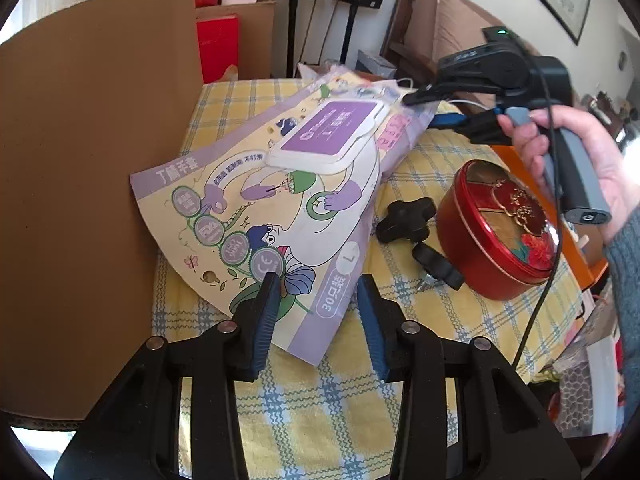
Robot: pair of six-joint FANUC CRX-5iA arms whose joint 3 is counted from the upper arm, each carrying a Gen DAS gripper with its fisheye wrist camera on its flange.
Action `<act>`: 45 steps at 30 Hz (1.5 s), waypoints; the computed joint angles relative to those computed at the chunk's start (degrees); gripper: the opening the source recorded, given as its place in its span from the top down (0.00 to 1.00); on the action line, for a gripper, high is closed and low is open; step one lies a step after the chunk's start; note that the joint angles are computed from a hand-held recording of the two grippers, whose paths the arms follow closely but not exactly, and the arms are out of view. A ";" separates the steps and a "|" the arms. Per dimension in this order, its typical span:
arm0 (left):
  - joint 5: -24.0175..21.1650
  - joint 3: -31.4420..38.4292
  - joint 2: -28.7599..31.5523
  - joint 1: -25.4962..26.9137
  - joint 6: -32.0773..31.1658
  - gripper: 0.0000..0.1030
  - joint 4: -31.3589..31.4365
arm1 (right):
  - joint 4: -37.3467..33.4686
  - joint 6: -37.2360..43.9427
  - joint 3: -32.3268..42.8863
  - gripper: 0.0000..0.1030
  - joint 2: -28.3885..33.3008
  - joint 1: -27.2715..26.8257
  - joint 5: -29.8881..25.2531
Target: Organize objects
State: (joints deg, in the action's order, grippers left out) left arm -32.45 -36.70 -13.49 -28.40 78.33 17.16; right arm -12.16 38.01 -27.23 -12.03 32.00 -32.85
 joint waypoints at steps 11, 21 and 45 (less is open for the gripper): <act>2.42 -3.40 -2.63 0.49 -9.54 1.00 10.56 | 16.11 -14.83 -4.59 0.97 -4.62 6.16 5.57; 1.99 -3.87 -4.97 0.60 -11.92 1.00 14.31 | 28.48 -21.72 -2.61 0.98 -6.75 11.11 0.17; -0.88 -7.78 -7.24 2.00 -13.93 0.37 18.57 | 38.07 -33.58 -14.62 0.51 -18.74 18.70 -10.60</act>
State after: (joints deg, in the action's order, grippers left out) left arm -33.32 -44.48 -20.74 -26.41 64.40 35.73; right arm 25.90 4.44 -41.85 -30.77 50.71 -43.45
